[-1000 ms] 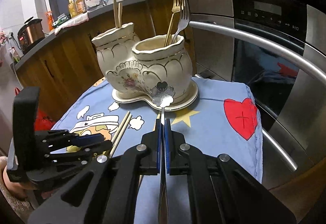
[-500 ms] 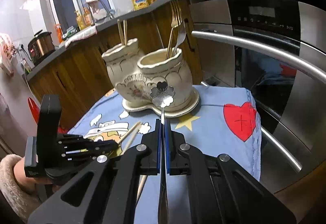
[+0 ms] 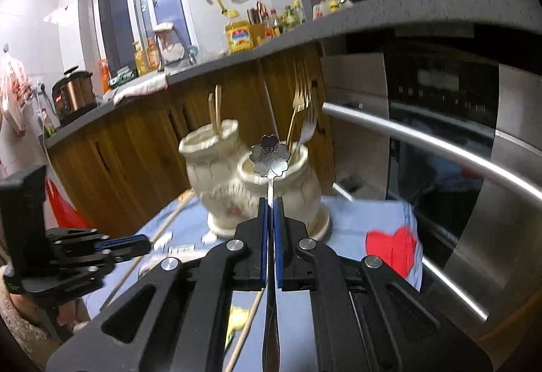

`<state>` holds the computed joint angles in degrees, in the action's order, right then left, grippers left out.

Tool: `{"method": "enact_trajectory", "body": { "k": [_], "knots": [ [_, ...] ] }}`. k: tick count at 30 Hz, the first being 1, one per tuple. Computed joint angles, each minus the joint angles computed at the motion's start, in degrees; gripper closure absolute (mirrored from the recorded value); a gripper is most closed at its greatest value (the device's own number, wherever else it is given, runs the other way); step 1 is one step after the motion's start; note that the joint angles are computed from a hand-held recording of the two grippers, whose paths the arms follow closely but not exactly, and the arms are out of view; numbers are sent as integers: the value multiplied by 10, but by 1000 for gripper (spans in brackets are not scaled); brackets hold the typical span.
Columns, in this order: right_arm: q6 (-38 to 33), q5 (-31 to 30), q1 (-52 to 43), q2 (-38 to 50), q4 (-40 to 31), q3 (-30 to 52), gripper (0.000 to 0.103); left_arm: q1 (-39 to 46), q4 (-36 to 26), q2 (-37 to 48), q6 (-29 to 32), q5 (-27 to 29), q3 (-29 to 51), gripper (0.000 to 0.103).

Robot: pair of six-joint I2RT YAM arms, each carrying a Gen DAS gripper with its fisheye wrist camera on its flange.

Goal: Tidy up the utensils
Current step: 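Lift the silver spoon toward the shorter cup while the left grasps a wooden chopstick, then drop the chopstick into the taller cup while the right lowers the silver spoon into the shorter cup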

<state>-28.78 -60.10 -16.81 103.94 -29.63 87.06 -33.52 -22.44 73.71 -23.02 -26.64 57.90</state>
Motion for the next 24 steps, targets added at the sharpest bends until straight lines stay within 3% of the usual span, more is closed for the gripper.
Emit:
{"method": "enact_trajectory", "body": {
  "k": [5,13,18,24],
  "knots": [
    [123,-6,25,16,109,35,100,39,78,-19,56,19,17,98],
    [353,22,73,84,293,132,100,130,224,55,101,59,96,98],
    [400,55,104,117,348,159,100,163,306,132,104,55,149,98],
    [404,87,131,132,403,138,100,180,361,209,108,33,181,98]
  ]
}}
